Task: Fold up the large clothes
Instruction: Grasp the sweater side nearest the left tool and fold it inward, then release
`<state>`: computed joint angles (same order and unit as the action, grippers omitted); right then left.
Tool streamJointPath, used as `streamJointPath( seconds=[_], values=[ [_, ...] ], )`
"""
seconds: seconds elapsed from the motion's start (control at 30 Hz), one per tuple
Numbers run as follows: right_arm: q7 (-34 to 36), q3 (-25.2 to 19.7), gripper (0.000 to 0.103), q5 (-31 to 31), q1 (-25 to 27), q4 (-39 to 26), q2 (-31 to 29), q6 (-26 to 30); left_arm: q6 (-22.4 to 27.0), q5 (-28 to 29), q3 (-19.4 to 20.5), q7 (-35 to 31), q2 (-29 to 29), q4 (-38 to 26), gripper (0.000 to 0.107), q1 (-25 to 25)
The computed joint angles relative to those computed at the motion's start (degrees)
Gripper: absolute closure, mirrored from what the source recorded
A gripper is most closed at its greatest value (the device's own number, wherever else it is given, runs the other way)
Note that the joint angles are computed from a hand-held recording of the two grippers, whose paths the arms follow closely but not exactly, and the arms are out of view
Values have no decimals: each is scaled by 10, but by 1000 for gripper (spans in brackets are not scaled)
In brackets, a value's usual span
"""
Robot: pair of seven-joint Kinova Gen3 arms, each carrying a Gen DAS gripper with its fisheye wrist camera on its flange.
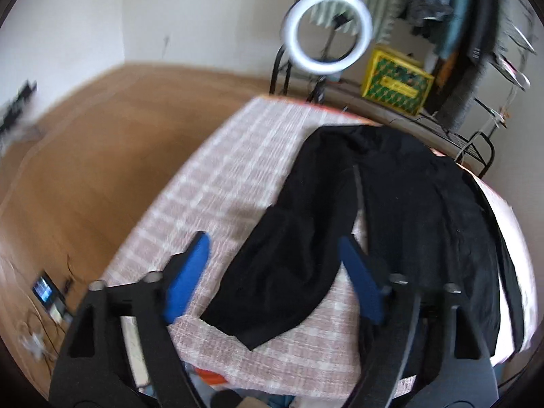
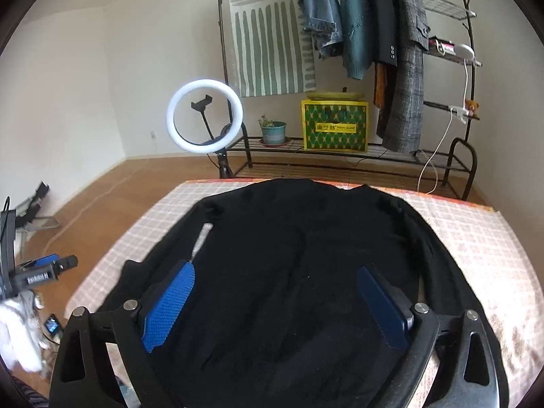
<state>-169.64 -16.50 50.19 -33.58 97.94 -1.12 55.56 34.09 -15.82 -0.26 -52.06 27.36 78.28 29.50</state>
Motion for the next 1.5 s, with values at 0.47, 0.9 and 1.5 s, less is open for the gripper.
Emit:
streamJointPath(
  seconds=[0.47,0.9,1.5],
  values=[
    [61,31,24,-69,27,26,8,-137,94,250,93,-177,170,-177,52,-153],
    [120,27,48,-130,68,50,-25,-129,140,277,91,-176,251,-292,103,-135],
    [176,24,65,-209,114,56,-36,-152,84,337,173,-369,180,-256,105,-84]
  ],
)
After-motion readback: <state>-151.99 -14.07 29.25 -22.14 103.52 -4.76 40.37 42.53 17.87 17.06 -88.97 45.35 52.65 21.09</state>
